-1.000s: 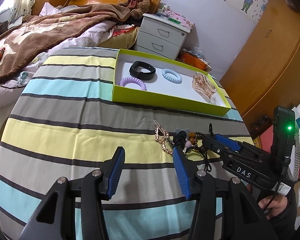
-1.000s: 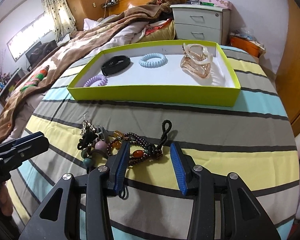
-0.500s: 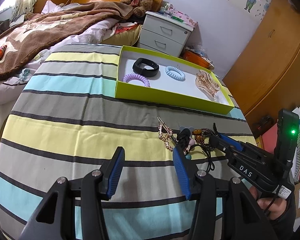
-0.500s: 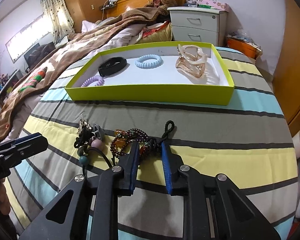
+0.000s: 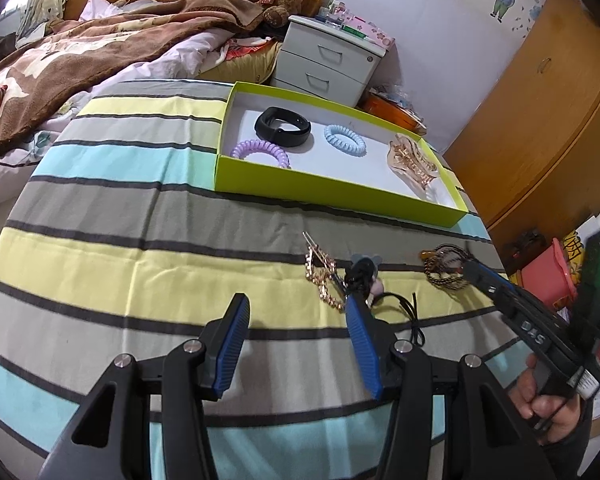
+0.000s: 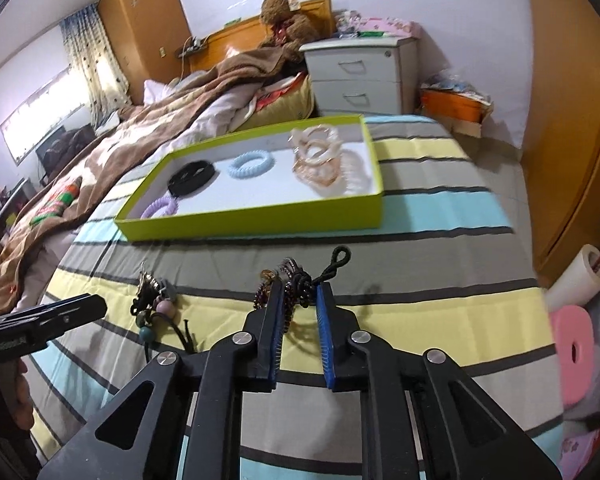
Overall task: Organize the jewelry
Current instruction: 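Grasp the gold chain necklace with the left tool while the right tool holds the beaded bracelet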
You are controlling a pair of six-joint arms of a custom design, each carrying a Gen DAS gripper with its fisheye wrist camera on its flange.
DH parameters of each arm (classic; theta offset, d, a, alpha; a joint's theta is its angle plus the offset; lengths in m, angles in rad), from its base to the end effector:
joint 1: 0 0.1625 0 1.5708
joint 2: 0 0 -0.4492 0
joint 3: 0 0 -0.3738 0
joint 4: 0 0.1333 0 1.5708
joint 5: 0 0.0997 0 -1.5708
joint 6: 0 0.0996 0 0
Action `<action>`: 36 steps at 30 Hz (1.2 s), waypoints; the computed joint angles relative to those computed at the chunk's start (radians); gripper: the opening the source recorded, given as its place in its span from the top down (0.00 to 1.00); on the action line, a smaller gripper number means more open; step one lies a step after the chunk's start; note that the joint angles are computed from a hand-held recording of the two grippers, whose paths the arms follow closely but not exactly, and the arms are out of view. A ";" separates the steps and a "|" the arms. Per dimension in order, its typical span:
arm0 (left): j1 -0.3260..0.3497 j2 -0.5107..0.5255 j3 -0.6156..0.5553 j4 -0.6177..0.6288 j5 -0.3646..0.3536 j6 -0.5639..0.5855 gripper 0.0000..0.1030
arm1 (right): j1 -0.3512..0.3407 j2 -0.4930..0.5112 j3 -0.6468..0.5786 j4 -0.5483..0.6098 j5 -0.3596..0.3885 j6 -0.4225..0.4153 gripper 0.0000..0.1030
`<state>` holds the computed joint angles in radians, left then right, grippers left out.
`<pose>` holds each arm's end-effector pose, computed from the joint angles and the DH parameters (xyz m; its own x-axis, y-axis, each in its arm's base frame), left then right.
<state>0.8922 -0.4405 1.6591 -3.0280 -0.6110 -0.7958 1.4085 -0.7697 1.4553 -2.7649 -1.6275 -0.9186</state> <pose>-0.2380 -0.6375 -0.0288 -0.8332 -0.3939 -0.3880 0.0209 0.6789 -0.7340 0.0052 -0.7582 0.2001 -0.7075 -0.5706 0.4170 -0.6938 0.6730 -0.2562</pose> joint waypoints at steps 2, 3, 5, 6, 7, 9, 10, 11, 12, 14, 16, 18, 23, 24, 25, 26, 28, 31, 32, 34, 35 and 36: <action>0.006 0.004 -0.020 0.019 0.004 -0.005 0.50 | -0.003 -0.006 0.003 0.001 0.007 -0.002 0.85; 0.010 0.006 -0.031 0.032 0.005 -0.005 0.50 | -0.004 -0.008 0.003 0.003 0.010 -0.003 0.85; 0.016 0.013 -0.060 0.077 0.011 -0.013 0.50 | -0.005 -0.005 -0.002 0.011 0.012 0.002 0.85; 0.021 0.020 -0.078 0.089 0.008 -0.002 0.50 | -0.007 -0.006 -0.003 0.013 0.015 0.005 0.85; 0.027 0.024 -0.092 0.105 0.002 0.002 0.50 | -0.009 -0.007 -0.004 0.013 0.019 0.009 0.85; 0.033 0.031 -0.120 0.162 0.007 -0.033 0.51 | -0.012 -0.010 -0.006 0.015 0.023 0.011 0.85; 0.031 0.036 -0.125 0.148 0.014 -0.020 0.52 | -0.014 -0.012 -0.006 0.016 0.024 0.010 0.85; 0.030 0.042 -0.132 0.144 0.023 -0.004 0.52 | -0.015 -0.013 -0.006 0.015 0.025 0.011 0.85; 0.030 0.044 -0.145 0.177 0.033 -0.014 0.52 | -0.016 -0.013 -0.006 0.015 0.026 0.012 0.85; 0.032 0.046 -0.161 0.222 0.044 -0.037 0.52 | -0.017 -0.014 -0.006 0.016 0.030 0.016 0.85; 0.038 0.045 -0.177 0.283 0.049 -0.075 0.54 | -0.017 -0.016 -0.004 0.015 0.034 0.014 0.85; 0.044 0.047 -0.188 0.306 0.044 -0.083 0.55 | -0.017 -0.017 -0.002 0.013 0.037 0.012 0.85; 0.040 0.059 -0.217 0.343 0.041 -0.064 0.72 | -0.017 -0.019 0.001 0.013 0.039 0.012 0.85; 0.039 0.063 -0.219 0.334 0.039 -0.051 0.75 | -0.017 -0.020 0.002 0.012 0.039 0.012 0.85; 0.038 0.064 -0.219 0.323 0.035 -0.039 0.80 | -0.017 -0.019 0.002 0.011 0.040 0.011 0.85; 0.037 0.064 -0.218 0.318 0.033 -0.037 0.84 | -0.017 -0.020 0.003 0.008 0.041 0.011 0.85; 0.033 0.066 -0.219 0.324 0.043 -0.030 0.88 | -0.016 -0.021 0.004 0.007 0.042 0.011 0.85; 0.030 0.059 -0.205 0.314 0.050 -0.030 0.96 | -0.016 -0.022 0.006 0.007 0.042 0.011 0.85; 0.028 0.056 -0.198 0.309 0.055 -0.032 0.96 | -0.015 -0.023 0.006 0.006 0.042 0.010 0.85; 0.024 0.048 -0.181 0.294 0.064 -0.031 0.96 | -0.014 -0.024 0.007 0.004 0.044 0.010 0.85; 0.023 0.044 -0.174 0.293 0.070 -0.035 0.96 | -0.014 -0.025 0.009 0.003 0.046 0.010 0.85; 0.021 0.038 -0.163 0.289 0.074 -0.039 0.96 | -0.013 -0.026 0.010 0.001 0.049 0.010 0.85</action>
